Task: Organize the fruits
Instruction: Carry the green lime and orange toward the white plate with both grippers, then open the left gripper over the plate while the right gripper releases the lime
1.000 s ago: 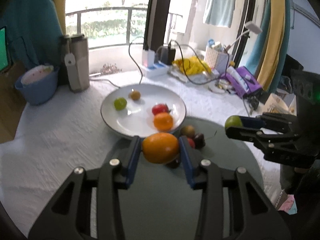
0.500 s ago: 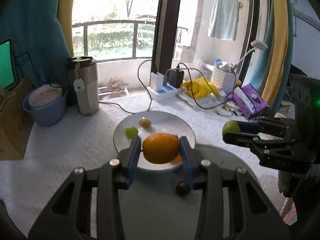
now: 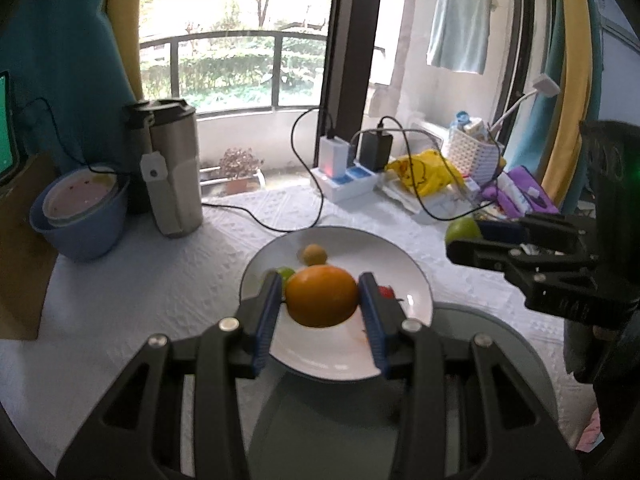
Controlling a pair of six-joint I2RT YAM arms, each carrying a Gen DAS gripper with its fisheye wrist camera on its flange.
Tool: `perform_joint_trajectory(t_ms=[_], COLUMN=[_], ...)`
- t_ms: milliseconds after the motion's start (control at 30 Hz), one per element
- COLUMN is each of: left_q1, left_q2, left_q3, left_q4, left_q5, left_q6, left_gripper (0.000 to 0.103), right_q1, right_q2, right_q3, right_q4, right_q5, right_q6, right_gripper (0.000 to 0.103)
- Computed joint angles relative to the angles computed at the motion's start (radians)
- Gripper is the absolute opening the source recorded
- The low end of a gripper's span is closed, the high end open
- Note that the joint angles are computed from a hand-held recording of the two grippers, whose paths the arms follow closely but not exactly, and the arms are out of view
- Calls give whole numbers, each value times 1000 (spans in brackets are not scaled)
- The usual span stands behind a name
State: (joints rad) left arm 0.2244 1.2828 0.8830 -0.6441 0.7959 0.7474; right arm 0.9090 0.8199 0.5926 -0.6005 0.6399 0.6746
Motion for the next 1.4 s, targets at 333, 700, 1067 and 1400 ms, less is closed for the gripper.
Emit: perform_joint_trajectory(t_ms=[333, 700, 1067, 1400], left_q1=[-84, -130, -162, -132], left_q2=[111, 167, 177, 131], left_q3=[-18, -36, -46, -54], left_q4=[137, 193, 221, 195], left_q5=[-80, -140, -231, -192], left_q6=[-71, -92, -130, -124], left_gripper=[41, 41, 44, 78], right_q1=[-217, -324, -334, -293], right_q2=[88, 195, 239, 224], right_q3=[-62, -99, -95, -64], right_q4=[205, 321, 334, 267], right_q5=[-189, -285, -300, -251], right_q6=[-142, -176, -160, -118], right_gripper=[34, 34, 34, 43])
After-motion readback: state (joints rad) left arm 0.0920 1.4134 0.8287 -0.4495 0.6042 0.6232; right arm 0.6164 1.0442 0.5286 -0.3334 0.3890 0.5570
